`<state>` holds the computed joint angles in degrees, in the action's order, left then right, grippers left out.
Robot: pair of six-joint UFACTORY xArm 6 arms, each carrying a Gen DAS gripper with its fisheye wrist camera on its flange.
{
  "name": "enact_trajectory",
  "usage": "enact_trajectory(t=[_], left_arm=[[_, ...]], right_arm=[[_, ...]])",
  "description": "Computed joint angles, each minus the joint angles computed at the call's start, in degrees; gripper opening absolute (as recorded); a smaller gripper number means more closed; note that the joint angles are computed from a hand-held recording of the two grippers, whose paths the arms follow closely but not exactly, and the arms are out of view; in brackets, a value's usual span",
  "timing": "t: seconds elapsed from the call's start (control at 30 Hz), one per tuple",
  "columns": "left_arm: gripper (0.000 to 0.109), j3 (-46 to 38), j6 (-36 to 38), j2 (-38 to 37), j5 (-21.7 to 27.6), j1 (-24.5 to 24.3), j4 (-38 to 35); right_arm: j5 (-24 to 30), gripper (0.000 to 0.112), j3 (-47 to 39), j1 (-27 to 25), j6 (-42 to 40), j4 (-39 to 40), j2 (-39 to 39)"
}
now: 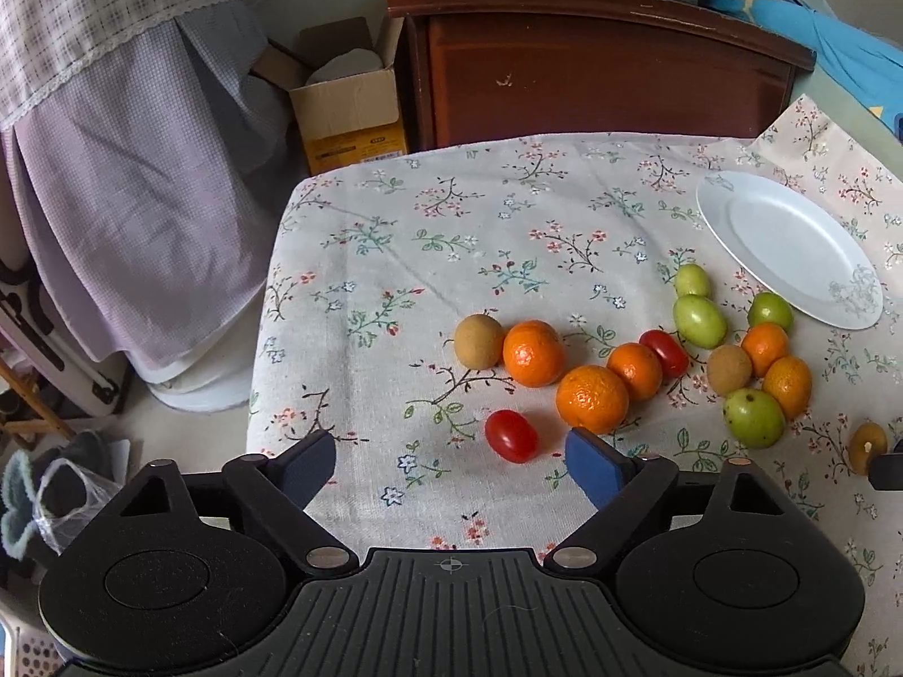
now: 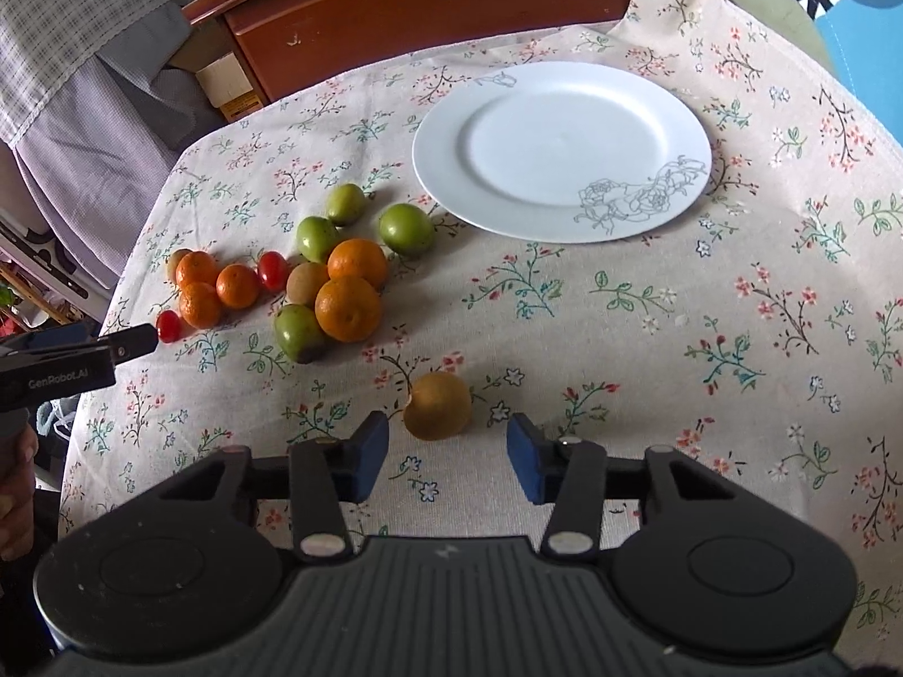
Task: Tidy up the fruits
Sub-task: 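Close left tool on red cherry tomato while right tool closes on brown kiwi, then lift and carry tomato in left tool while right tool carries kiwi toward plate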
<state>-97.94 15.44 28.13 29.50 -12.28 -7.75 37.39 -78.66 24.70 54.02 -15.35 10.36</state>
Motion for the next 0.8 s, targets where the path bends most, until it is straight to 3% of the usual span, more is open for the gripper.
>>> enact_trajectory(t=[0.17,0.37,0.6,0.73,0.8], left_arm=[[0.068,-2.2,1.7,2.1,1.6,-0.1,-2.4],[0.058,-2.9,4.4,2.9,1.5,-0.3,-6.4],[0.041,-2.5,5.4,3.1,0.3,-0.6,-6.9],[0.020,-2.2,7.4,2.9,0.1,-0.7,-8.7],[0.020,-1.7,7.5,2.5,0.2,-0.8,-8.7]], right_arm=[[-0.7,0.038,0.1,0.1,-1.4,1.0,0.3],[-1.7,0.024,0.2,0.2,-2.2,1.7,0.7],[-3.2,0.021,0.7,0.1,-1.2,0.6,0.8],[-4.1,0.021,0.8,0.0,-0.4,0.1,0.9],[-4.5,0.020,0.9,-0.1,-0.4,0.3,0.9]])
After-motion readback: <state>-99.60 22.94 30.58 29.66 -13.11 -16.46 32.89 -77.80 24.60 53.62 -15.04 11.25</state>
